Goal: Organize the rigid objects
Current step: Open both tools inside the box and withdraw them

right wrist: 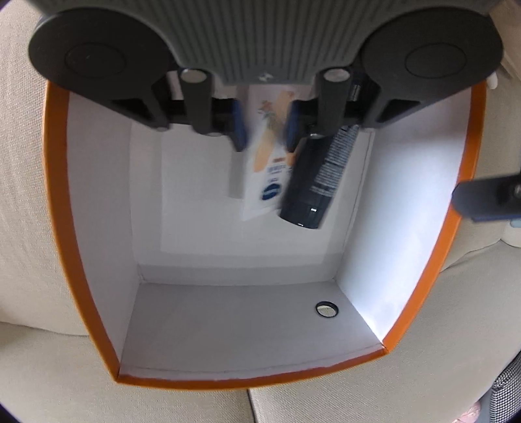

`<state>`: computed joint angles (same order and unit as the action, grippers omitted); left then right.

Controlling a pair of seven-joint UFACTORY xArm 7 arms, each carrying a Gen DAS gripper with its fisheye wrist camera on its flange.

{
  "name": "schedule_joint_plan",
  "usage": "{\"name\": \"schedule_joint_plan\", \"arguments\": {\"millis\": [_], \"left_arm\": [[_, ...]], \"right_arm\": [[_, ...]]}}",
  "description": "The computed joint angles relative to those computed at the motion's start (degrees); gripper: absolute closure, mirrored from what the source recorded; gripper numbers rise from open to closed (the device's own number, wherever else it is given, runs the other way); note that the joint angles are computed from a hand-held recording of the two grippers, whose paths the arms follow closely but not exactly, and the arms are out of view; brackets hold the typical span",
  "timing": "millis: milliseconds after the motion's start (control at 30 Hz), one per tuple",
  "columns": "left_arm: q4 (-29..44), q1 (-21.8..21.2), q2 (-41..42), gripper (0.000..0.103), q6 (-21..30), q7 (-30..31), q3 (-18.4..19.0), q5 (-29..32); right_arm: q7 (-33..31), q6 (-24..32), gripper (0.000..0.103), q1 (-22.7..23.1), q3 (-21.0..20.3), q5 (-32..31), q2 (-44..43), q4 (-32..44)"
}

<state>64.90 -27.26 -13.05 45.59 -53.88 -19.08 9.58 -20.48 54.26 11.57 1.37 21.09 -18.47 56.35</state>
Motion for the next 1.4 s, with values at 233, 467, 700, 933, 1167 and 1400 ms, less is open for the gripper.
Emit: {"name": "schedule_joint_plan", "arguments": {"millis": [233,467,700,933,1167,1400], "left_arm": [[-1.4,-0.2,-0.4,0.067,-1.0,-0.3,0.2,-1.2],[-2.2,-0.3,-1.0,0.067,-1.8,0.6,0.4,-2.4],[-2.3,-0.3,-1.1,0.067,-1.7,0.7,0.2,-2.7],[-3.6,0.0,-2.1,0.068,-2.1,-0.3,0.1,-2.8],[-4.6,0.4,-2.7,0.067,-3.1,-0.5,0.4,-3.3],[-5.5,0.7,-3.3,0.068,-4.1,0.1,0.8,-4.5]], "right_arm": [[1.5,2.6,0.080,0.8,0.3,2.9,-0.6,-0.6],[4.4,5.8,0.081,1.0,0.7,3.2,-0.8,-0.3],[8.0,5.6,0.076,1.1,2.0,0.9,1.4,1.3],[8.8,2.8,0.072,1.6,3.3,-4.2,-0.3,0.6],[3.6,2.0,0.072,4.4,1.8,3.0,1.2,2.5],[5.6,2.9,0.071,4.5,2.9,4.6,5.2,4.1]]}}
